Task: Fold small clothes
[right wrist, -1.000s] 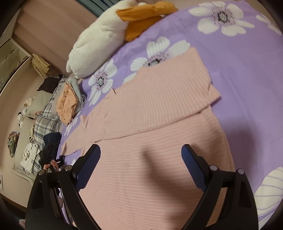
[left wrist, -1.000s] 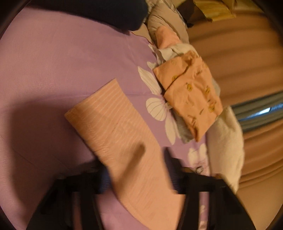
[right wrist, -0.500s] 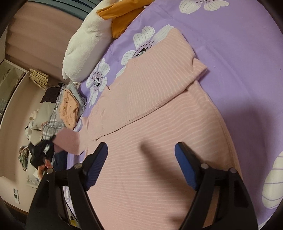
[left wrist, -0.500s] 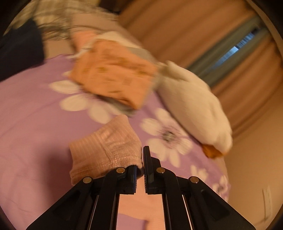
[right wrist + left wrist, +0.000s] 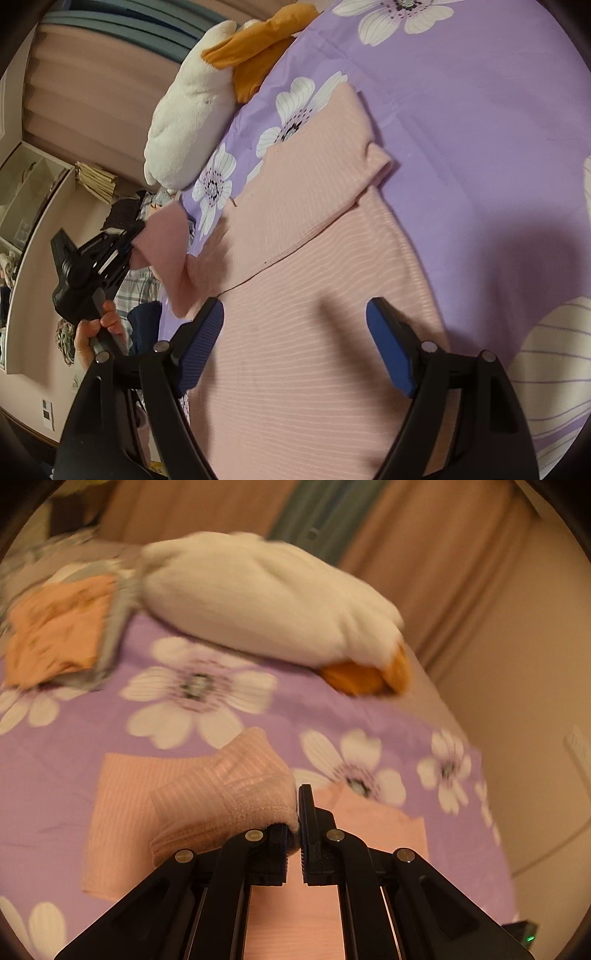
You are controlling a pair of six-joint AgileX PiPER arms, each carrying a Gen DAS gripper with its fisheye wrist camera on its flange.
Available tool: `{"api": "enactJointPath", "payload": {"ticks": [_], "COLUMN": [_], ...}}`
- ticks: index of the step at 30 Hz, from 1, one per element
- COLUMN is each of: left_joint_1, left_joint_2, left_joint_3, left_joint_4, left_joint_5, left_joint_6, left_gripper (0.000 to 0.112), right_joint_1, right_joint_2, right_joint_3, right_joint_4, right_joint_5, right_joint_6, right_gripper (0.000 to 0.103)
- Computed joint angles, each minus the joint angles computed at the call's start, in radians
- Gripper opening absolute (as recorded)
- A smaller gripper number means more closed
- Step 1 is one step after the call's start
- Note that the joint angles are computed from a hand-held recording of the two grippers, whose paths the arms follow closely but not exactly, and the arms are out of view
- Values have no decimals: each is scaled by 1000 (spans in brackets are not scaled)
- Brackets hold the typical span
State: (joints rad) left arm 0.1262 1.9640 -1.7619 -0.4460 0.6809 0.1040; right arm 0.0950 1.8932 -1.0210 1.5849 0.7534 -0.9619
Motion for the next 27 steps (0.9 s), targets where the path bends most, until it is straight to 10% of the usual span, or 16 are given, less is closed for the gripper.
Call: {"api": "enactJointPath", "payload": {"ticks": [6, 11, 20, 27], "left_joint_1": [-172, -244, -5, 253], "left_joint_2": [109, 138, -158, -264], "left_joint_3": [-48, -16, 410, 536], "left_joint_4": [256, 356, 13, -108], "left_joint_5": [47, 110, -12, -13], "left_joint_6": [-133, -135, 233, 321], "left_gripper": [5, 63, 64, 64], "right_joint_1": [-51, -64, 13, 213], "right_joint_2": [-5, -20, 1, 134], "right_joint_3": [34, 33, -102, -455], "right_joint_4": [15, -2, -128, -530], "right_joint_5": [35, 19, -58, -163], "right_joint_6": [-27, -14, 66, 293], "right_gripper": [82, 87, 88, 75]}}
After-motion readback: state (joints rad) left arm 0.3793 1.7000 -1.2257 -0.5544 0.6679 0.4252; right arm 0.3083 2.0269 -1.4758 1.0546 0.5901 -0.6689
